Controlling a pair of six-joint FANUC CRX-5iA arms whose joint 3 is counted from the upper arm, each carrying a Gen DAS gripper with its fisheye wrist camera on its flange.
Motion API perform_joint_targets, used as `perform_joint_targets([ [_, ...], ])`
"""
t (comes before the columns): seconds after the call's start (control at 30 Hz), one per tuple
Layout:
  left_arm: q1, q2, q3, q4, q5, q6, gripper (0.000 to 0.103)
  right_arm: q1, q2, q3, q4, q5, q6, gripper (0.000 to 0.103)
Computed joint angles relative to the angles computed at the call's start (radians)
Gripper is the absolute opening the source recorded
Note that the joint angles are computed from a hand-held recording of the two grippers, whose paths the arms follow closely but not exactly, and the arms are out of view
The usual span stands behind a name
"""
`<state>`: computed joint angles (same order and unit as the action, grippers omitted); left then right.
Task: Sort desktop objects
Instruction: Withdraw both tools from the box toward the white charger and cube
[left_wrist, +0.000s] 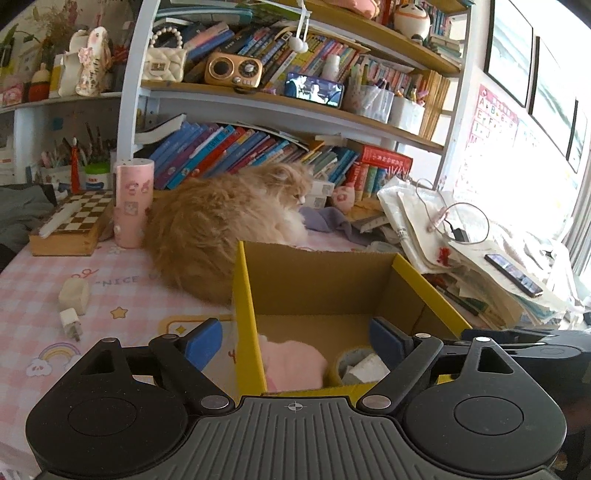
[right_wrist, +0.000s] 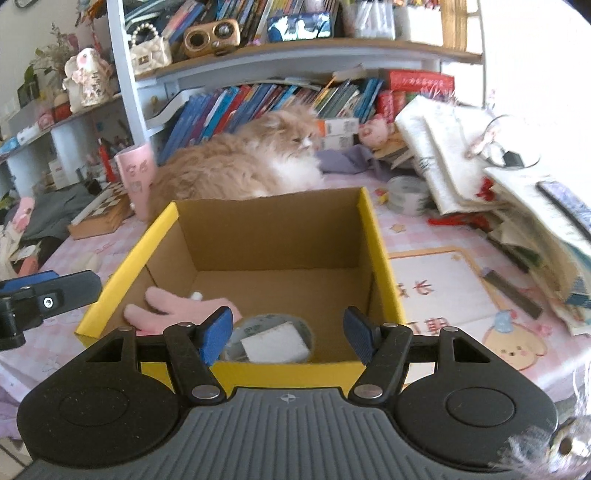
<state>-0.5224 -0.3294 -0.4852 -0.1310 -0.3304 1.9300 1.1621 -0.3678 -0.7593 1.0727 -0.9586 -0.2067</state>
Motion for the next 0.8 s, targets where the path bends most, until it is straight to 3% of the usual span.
perform_joint_targets([
  [0.2, -0.008, -0.030, -0.021, -0.009, -0.021, -0.005, 0.089, 0.091, -0.012, -0.038, 0.065, -0.135, -0.056, 0.064],
  [0.4, -0.017, -0.057, -0.042, -0.039, -0.050, -0.011, 0.089, 0.165, -0.008, -0.037, 0.012, -0.206, -0.068, 0.064],
  [0.8, 0.088, -0.153, -0.225, 0.371, -0.005, -0.509, 0.089, 0.278, 0.080, 0.041, -0.094, -0.278, -0.127, 0.064],
])
